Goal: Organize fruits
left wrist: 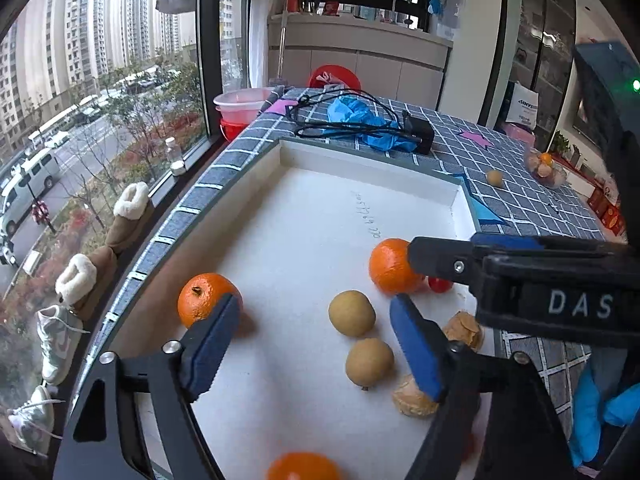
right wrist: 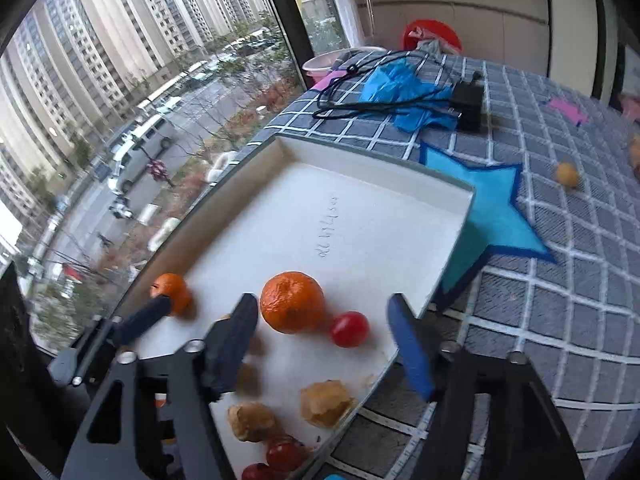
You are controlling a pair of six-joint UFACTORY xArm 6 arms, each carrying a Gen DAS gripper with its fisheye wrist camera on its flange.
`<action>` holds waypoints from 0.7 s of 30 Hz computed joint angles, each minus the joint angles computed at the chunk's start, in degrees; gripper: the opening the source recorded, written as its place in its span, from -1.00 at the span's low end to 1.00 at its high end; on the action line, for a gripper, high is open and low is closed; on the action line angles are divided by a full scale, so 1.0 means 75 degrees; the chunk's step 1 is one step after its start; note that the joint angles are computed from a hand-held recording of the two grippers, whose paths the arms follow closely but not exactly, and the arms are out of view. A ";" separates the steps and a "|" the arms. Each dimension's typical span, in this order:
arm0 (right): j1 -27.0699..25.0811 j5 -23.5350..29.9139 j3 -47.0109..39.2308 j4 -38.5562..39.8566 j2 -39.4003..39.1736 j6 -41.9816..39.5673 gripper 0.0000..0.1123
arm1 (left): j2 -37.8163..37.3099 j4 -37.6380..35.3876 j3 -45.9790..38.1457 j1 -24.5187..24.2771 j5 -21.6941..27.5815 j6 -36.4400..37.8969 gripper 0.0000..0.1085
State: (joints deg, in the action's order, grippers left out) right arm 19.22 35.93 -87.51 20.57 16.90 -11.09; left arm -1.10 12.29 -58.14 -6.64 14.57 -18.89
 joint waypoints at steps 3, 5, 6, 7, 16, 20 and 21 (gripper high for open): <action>0.0050 -0.0110 0.0233 -0.0333 -0.0257 0.0118 0.52 | -0.0094 0.0285 0.0019 -0.0009 0.0147 -0.0235 0.59; 0.0024 -0.0211 0.0440 -0.0277 -0.0452 0.0146 0.83 | -0.0219 0.0201 0.0158 -0.0028 0.0025 -0.0145 0.68; 0.0008 -0.0255 0.0542 -0.0333 -0.0549 0.0209 0.83 | -0.0255 0.0348 0.0194 -0.0018 -0.0023 -0.0275 0.73; -0.0010 -0.0259 0.0635 -0.0462 -0.0643 0.0304 0.83 | -0.0312 0.0756 0.0237 0.0002 -0.0061 -0.0645 0.86; -0.0139 -0.0226 0.1310 -0.1514 -0.1186 0.0942 0.83 | -0.0511 0.1952 0.0239 -0.0133 0.0326 -0.1740 0.89; -0.0175 -0.0158 0.1495 -0.1772 -0.1329 0.1015 0.83 | -0.0564 0.2024 0.0271 -0.0219 0.0432 -0.1792 0.89; -0.0183 -0.0168 0.1571 -0.1773 -0.1389 0.0990 0.83 | -0.0615 0.2047 0.0313 -0.0233 0.0454 -0.1812 0.89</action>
